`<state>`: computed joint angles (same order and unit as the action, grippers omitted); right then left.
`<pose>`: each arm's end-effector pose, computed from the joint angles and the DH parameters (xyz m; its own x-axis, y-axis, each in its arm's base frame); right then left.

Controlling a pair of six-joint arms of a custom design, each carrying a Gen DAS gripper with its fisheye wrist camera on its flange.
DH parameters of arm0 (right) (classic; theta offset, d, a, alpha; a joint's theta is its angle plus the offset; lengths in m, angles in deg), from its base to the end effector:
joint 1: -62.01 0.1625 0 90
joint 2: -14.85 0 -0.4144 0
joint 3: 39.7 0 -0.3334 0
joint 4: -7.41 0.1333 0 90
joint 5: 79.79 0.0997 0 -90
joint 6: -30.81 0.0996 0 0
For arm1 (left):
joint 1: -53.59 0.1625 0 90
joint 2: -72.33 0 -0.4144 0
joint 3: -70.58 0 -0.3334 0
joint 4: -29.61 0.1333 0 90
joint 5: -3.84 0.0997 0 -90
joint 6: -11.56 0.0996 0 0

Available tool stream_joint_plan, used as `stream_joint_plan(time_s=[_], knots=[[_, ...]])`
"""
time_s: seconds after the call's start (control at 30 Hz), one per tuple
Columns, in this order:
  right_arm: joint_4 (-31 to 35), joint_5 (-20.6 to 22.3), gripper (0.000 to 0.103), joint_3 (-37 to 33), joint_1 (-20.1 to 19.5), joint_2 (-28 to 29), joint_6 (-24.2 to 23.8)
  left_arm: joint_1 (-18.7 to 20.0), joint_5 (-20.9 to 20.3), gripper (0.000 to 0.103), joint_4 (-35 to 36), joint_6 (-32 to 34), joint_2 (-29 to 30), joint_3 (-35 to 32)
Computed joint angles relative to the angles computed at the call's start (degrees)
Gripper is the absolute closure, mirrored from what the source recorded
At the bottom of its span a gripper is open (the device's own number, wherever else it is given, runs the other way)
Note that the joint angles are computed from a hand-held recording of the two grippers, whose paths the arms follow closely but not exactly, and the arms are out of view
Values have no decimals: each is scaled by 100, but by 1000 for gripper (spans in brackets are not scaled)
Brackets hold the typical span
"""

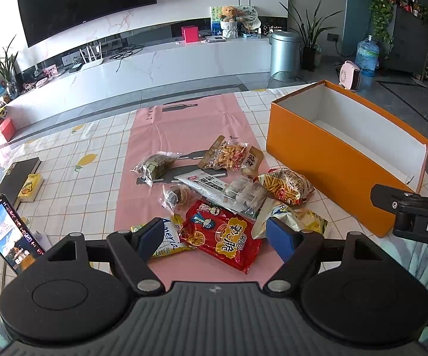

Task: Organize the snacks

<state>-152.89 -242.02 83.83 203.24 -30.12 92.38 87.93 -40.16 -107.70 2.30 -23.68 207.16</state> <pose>0.3777 -0.2541 0.0842 -0.7187 0.3909 0.5750 -0.2931 0.5796 -0.7604 -0.1461 -0.3480 0.3008 -0.5875 0.4290 -0.6862 0.7350 0.6375 -0.2308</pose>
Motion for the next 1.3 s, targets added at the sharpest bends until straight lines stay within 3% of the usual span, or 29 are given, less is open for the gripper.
stream_joint_plan(time_s=[0.47,0.83,1.13,1.3], knots=[[457,-16,4,-52,3,-84,384,11,-52,11,118,-38,-8,-73],[387,3,4,-22,-18,-78,412,5,-62,12,198,-88,-8,-98],[-265,167,4,55,-155,93,37,185,-205,13,138,111,46,-187],[-1150,263,4,136,-272,326,-531,439,-387,20,71,192,187,-319]])
